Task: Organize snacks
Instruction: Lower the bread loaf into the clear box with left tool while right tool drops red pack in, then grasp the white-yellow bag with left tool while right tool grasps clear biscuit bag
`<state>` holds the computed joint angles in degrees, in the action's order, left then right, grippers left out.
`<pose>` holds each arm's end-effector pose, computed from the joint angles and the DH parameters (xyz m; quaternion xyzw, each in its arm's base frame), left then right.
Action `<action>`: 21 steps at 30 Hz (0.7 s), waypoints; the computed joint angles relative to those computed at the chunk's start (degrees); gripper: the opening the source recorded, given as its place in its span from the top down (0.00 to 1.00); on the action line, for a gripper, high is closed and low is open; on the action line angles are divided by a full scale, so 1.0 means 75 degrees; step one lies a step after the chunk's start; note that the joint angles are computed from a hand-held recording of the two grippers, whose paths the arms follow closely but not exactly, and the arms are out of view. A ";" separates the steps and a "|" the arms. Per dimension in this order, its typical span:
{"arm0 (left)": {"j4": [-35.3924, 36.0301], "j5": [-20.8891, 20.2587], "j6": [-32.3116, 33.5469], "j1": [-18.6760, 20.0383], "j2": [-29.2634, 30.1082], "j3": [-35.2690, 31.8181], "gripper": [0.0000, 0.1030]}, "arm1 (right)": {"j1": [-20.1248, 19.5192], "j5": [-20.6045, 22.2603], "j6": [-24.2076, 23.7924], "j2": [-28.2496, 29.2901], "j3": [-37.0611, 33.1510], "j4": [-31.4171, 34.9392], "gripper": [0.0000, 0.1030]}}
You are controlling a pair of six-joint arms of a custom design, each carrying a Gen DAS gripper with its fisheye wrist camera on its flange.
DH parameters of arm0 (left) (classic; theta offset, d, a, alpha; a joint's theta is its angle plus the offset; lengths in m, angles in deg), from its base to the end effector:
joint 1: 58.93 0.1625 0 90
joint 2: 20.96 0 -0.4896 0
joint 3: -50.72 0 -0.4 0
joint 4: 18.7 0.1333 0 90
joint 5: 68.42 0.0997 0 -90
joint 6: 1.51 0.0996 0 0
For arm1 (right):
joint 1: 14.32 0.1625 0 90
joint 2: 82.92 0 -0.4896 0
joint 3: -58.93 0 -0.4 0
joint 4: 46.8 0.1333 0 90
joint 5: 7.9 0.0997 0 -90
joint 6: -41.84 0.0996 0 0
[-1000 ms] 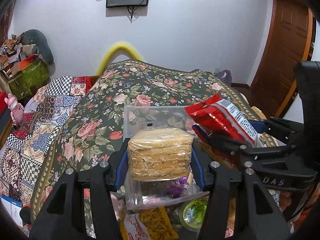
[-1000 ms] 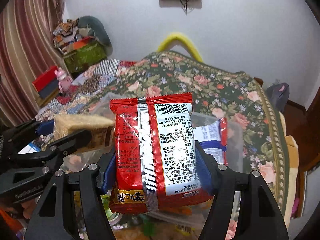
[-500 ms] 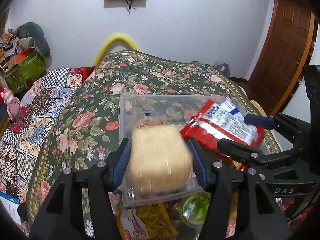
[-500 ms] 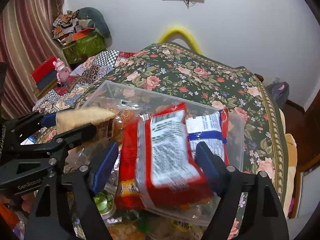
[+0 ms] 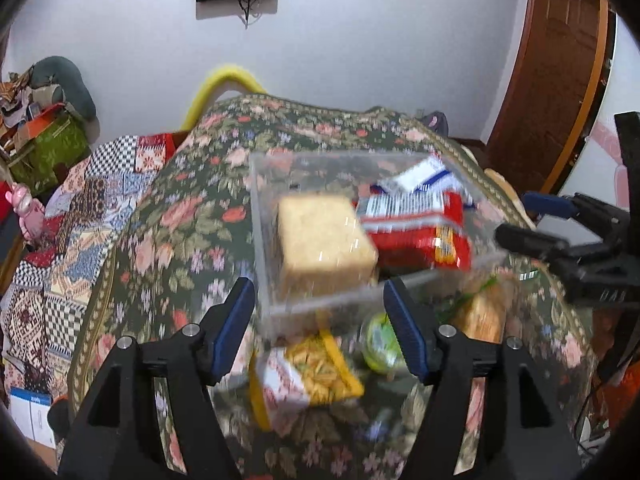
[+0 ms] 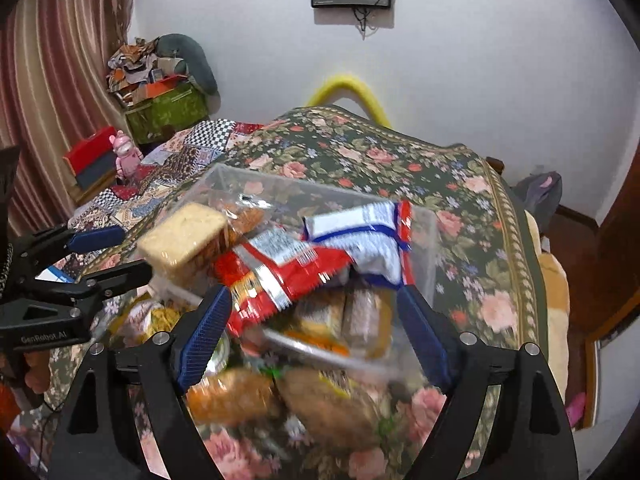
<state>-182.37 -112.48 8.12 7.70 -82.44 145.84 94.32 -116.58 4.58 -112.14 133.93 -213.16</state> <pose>-0.0847 -0.7125 0.3822 0.1176 0.8674 -0.3567 0.3264 0.3646 -0.7636 0.0843 0.4083 -0.8609 0.2315 0.1966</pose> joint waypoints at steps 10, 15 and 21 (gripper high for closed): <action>0.0472 0.0234 -0.0814 0.0365 -0.0233 0.0524 0.35 | -0.0327 -0.0292 0.0187 -0.0433 0.0861 -0.0072 0.20; 0.0662 0.0112 -0.0994 0.0522 -0.0169 0.0513 0.35 | -0.0478 -0.0391 0.0406 -0.0413 0.0892 0.0387 0.20; 0.0635 -0.0072 -0.0843 0.0603 0.0036 0.0399 0.35 | -0.0475 -0.0414 0.0475 -0.0224 0.0738 0.0606 0.20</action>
